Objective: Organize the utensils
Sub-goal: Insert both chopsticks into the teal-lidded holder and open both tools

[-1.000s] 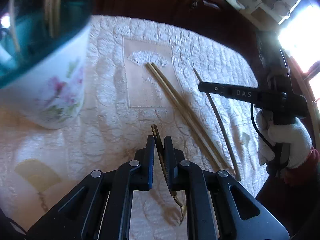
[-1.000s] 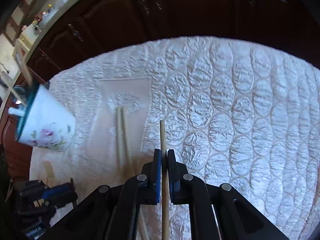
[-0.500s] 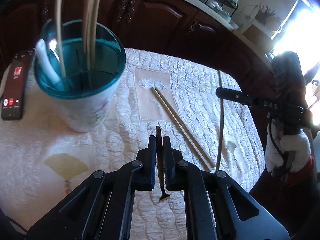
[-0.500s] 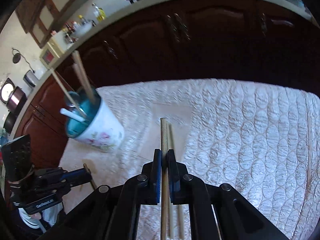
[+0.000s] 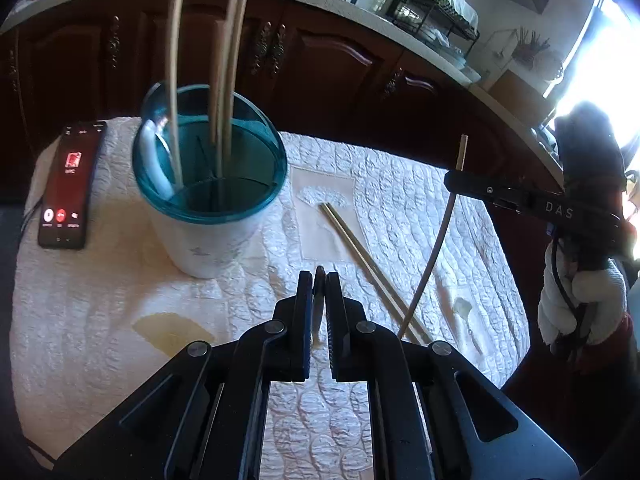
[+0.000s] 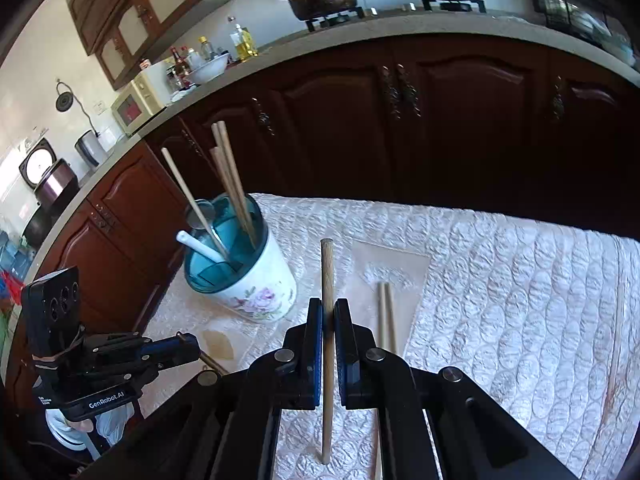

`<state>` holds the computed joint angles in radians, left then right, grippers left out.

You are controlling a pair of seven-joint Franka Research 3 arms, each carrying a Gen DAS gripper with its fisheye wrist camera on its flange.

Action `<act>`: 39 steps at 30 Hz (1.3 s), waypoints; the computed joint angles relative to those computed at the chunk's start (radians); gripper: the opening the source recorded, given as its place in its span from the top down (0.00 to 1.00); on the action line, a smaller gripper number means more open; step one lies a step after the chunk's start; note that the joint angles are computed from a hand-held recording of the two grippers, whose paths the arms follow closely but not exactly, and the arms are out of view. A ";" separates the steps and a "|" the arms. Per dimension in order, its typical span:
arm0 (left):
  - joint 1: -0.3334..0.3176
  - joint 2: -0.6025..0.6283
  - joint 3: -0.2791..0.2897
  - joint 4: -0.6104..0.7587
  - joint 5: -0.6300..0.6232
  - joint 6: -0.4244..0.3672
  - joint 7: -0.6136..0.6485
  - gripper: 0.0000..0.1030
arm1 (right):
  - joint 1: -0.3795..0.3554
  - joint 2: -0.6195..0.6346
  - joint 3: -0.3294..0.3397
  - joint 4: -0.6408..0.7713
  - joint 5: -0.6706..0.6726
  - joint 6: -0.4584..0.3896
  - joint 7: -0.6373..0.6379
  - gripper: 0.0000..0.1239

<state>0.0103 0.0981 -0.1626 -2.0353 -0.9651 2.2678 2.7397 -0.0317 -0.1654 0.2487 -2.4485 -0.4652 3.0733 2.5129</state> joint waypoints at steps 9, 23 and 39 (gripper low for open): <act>0.015 0.005 0.008 0.016 -0.003 0.013 -0.009 0.95 | 0.020 0.023 -0.007 0.049 -0.048 -0.016 0.020 0.96; 0.061 -0.004 0.037 0.065 0.010 -0.076 -0.025 0.95 | 0.075 0.028 -0.057 0.104 -0.071 -0.019 -0.007 0.96; 0.098 0.025 0.038 0.263 -0.060 -0.113 -0.042 0.95 | -0.034 0.052 0.043 0.307 -0.218 -0.003 0.024 0.96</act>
<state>0.1079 0.1230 -0.1246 -1.7719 -1.0252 2.1552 2.6978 -0.0653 -0.1136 0.2914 -2.1414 -0.6836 3.0699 2.5368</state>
